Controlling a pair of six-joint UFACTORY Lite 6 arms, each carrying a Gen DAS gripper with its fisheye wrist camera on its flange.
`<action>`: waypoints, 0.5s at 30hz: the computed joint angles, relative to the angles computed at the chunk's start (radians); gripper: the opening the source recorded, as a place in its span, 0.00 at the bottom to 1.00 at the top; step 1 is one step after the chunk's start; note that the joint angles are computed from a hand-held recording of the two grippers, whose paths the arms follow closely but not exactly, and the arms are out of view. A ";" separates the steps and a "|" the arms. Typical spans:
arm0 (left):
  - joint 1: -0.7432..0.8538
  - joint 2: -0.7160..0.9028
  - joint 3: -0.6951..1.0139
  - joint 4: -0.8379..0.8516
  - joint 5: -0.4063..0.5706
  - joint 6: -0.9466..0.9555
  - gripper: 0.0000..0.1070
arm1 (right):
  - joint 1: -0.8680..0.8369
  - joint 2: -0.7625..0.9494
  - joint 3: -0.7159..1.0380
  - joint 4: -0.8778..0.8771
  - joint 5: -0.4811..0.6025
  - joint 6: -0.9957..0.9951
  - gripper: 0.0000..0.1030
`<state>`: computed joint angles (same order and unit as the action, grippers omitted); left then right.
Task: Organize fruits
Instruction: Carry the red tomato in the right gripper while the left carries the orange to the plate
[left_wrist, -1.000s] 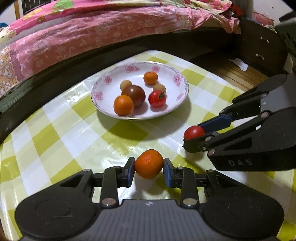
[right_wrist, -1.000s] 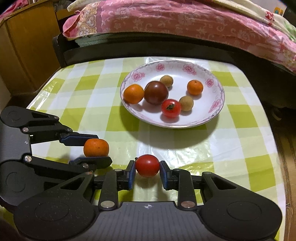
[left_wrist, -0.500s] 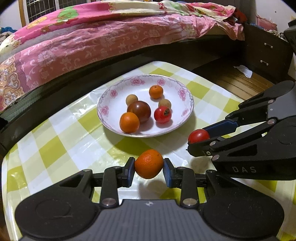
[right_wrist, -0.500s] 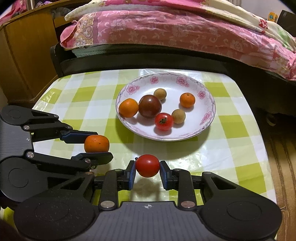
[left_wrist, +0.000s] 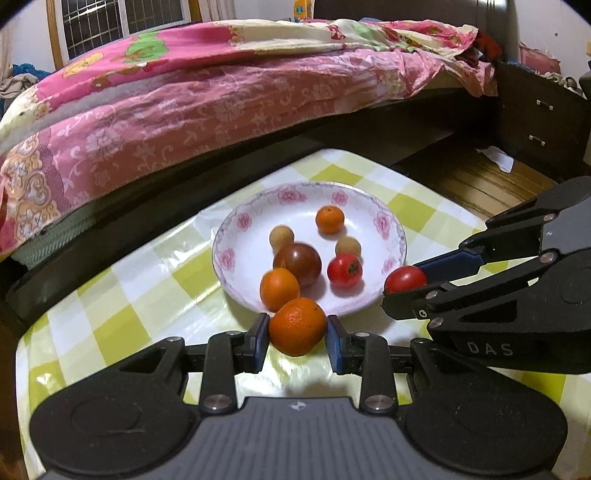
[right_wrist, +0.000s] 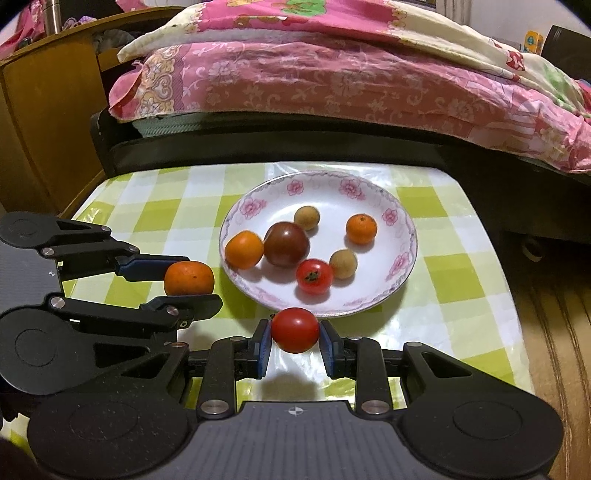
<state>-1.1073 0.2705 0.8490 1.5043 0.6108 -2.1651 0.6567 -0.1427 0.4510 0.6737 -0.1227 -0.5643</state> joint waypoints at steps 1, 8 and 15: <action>0.009 0.005 0.010 0.008 0.000 0.002 0.37 | -0.006 0.002 0.005 -0.004 -0.002 0.003 0.24; 0.093 0.056 0.098 0.053 -0.016 0.048 0.37 | -0.087 0.055 0.074 -0.352 0.000 0.320 0.24; 0.202 0.160 0.219 0.096 -0.059 0.085 0.37 | -0.155 0.195 0.199 -0.608 -0.041 0.530 0.25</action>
